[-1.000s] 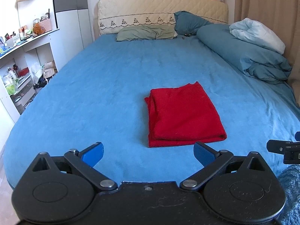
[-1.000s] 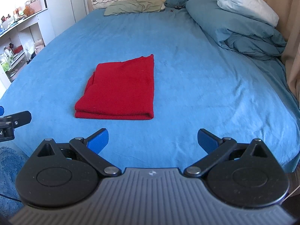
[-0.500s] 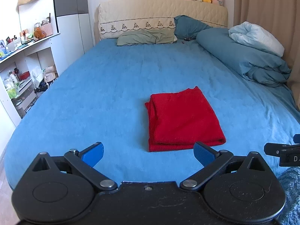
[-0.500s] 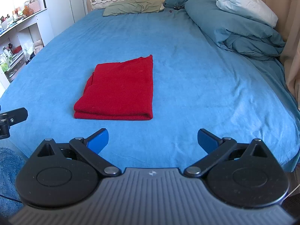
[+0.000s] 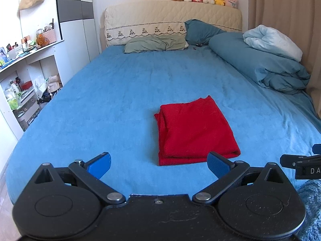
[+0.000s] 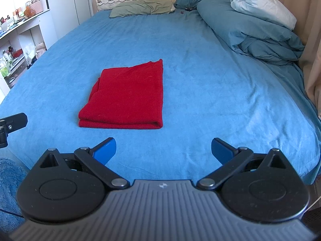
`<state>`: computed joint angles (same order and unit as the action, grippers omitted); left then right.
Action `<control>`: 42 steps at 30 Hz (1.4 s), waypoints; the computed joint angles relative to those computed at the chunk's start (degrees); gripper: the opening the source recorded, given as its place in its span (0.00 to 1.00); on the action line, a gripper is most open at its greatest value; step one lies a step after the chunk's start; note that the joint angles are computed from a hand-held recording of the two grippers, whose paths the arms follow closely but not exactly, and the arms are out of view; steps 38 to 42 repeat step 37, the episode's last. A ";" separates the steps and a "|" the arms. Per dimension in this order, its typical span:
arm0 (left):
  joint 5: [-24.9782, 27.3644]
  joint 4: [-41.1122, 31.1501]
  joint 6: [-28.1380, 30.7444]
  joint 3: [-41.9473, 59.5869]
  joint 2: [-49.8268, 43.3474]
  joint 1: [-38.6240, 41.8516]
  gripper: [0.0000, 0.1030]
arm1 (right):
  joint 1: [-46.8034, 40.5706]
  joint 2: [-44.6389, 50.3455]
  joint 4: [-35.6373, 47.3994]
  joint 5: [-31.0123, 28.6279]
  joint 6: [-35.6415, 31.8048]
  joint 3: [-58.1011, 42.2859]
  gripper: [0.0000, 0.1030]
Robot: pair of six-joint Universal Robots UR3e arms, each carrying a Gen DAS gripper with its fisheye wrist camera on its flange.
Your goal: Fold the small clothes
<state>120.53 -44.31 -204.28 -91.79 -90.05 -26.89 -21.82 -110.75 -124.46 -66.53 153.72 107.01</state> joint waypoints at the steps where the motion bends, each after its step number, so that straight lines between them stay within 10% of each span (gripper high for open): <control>1: -0.09 -0.08 0.10 0.09 0.07 0.08 1.00 | -0.02 0.05 0.05 0.03 -0.04 -0.05 1.00; 42: -0.45 3.72 -0.04 -2.66 1.65 1.00 1.00 | 1.35 -0.52 -0.17 -1.16 1.59 -0.52 1.00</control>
